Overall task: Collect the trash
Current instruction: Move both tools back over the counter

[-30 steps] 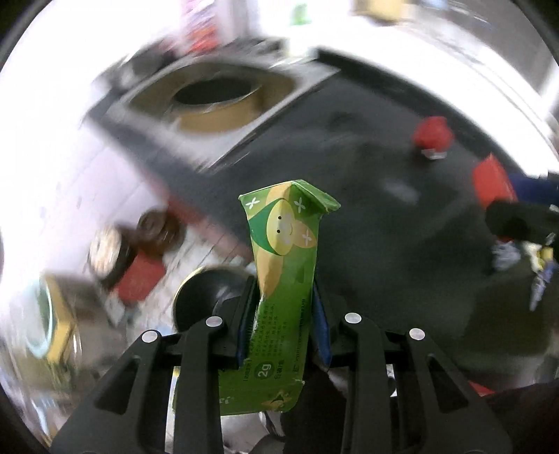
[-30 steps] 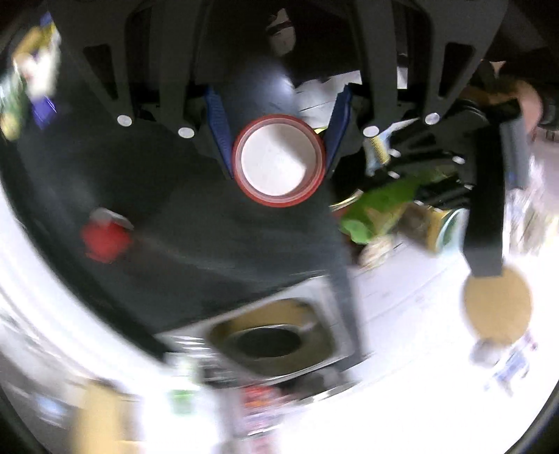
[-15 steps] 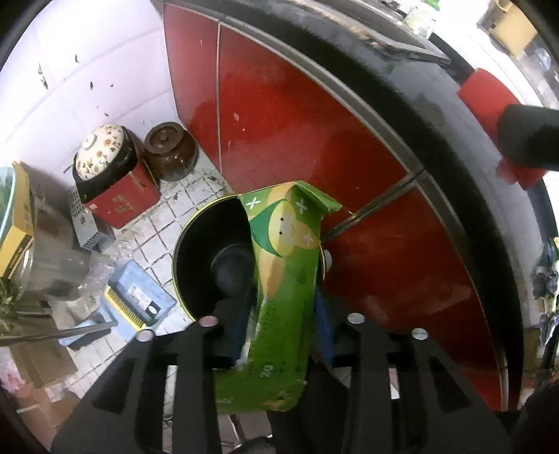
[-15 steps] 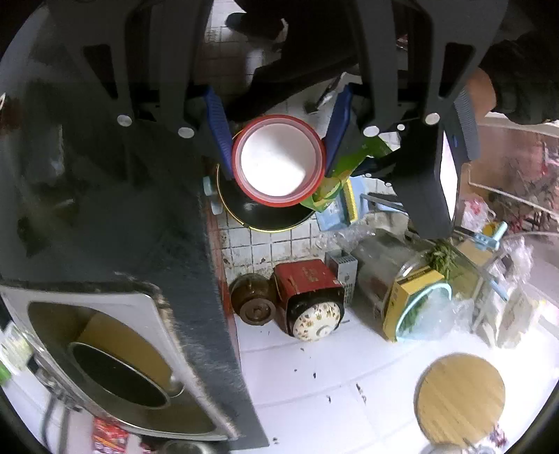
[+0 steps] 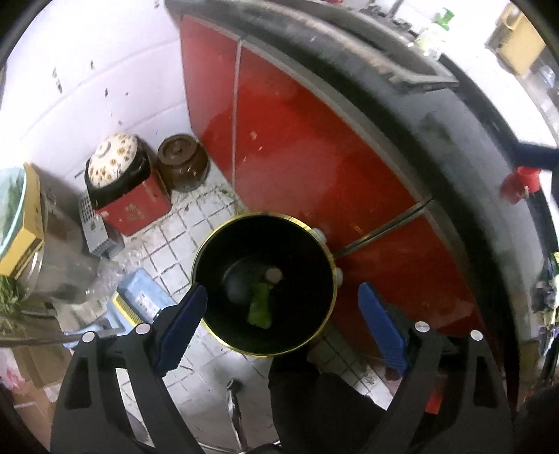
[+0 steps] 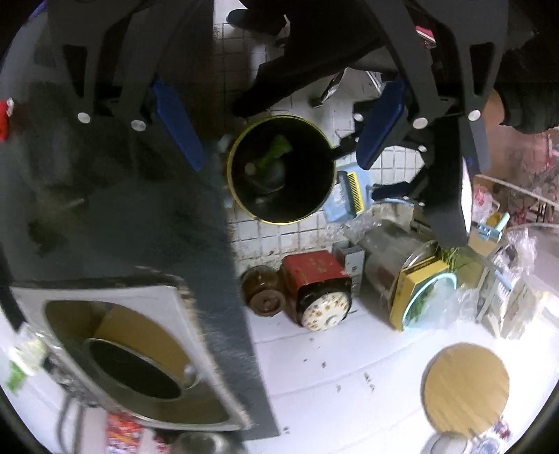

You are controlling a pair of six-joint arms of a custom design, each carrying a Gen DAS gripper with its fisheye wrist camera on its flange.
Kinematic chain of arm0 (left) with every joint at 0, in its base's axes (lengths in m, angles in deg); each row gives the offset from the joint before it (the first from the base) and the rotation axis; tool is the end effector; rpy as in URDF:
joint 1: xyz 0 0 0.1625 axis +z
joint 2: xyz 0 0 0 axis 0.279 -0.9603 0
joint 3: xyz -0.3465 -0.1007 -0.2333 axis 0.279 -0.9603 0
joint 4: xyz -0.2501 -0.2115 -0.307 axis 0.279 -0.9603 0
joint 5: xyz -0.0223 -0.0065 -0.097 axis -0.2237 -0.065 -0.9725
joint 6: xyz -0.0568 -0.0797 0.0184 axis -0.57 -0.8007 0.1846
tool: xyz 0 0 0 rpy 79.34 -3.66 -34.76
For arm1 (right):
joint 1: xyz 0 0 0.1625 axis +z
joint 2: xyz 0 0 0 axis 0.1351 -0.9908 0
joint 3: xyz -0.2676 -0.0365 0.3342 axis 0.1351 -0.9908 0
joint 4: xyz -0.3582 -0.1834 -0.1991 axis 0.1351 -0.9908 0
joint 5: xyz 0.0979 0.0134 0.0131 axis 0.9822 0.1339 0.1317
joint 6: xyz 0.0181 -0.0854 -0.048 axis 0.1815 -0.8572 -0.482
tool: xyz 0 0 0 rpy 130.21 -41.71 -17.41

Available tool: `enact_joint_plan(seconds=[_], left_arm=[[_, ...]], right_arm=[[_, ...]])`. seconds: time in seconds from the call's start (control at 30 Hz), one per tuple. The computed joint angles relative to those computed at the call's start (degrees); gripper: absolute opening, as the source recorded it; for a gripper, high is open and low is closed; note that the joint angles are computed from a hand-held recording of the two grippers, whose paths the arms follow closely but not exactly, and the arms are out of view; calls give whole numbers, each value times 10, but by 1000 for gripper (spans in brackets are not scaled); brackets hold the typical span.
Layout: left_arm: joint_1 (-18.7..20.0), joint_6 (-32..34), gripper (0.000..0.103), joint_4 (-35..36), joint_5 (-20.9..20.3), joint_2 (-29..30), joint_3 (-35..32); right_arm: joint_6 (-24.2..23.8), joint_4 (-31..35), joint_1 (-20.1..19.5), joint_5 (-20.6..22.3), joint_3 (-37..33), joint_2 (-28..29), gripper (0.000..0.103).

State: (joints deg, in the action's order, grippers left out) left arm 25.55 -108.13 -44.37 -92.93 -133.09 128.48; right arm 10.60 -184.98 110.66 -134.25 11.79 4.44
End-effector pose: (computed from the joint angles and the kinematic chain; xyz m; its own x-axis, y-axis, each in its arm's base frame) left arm -0.0885 -0.3593 0.2000 -0.6396 -0.6634 -0.3883 -0.2395 0.6520 -0.7194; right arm 0.4120 -0.5359 0.0544 -0.3504 -0.9366 -0.0081 -0.8568 0.3171 0.4066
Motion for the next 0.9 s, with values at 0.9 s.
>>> enact_joint_plan(seconds=[0.9], left_arm=[[-65, 776, 92, -344, -83, 618, -554]], right_arm=[[169, -189, -256, -163, 52, -392, 94]])
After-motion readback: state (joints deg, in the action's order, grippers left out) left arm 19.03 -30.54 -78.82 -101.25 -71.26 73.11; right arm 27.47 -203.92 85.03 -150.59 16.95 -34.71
